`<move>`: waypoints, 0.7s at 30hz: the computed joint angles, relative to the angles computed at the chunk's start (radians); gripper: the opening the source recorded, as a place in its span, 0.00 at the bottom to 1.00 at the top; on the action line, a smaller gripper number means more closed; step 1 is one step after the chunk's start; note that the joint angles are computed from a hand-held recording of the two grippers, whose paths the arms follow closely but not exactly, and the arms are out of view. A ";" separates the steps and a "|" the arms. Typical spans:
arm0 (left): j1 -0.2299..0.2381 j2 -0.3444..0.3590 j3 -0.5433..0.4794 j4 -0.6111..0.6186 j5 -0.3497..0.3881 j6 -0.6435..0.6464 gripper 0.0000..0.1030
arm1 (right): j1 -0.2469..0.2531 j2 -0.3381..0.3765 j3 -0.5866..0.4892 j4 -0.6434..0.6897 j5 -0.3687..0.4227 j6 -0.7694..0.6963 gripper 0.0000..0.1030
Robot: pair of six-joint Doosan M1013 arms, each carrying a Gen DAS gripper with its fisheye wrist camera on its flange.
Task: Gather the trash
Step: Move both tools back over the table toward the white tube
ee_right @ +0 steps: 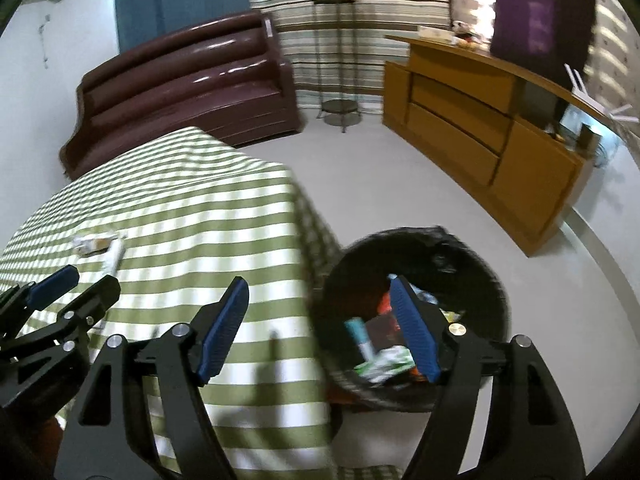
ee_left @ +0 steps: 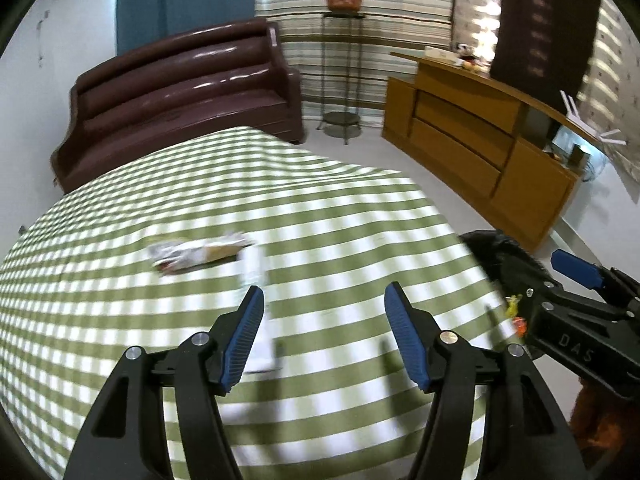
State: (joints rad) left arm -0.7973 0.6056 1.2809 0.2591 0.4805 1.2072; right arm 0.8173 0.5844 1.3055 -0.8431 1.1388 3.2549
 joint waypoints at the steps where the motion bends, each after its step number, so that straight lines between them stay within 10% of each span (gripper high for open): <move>1: 0.005 -0.003 0.006 0.008 -0.001 -0.010 0.60 | 0.001 0.012 -0.021 0.004 -0.010 -0.015 0.69; 21: 0.111 -0.054 0.099 0.163 0.010 -0.223 0.61 | 0.007 0.223 -0.389 0.154 -0.040 -0.348 0.60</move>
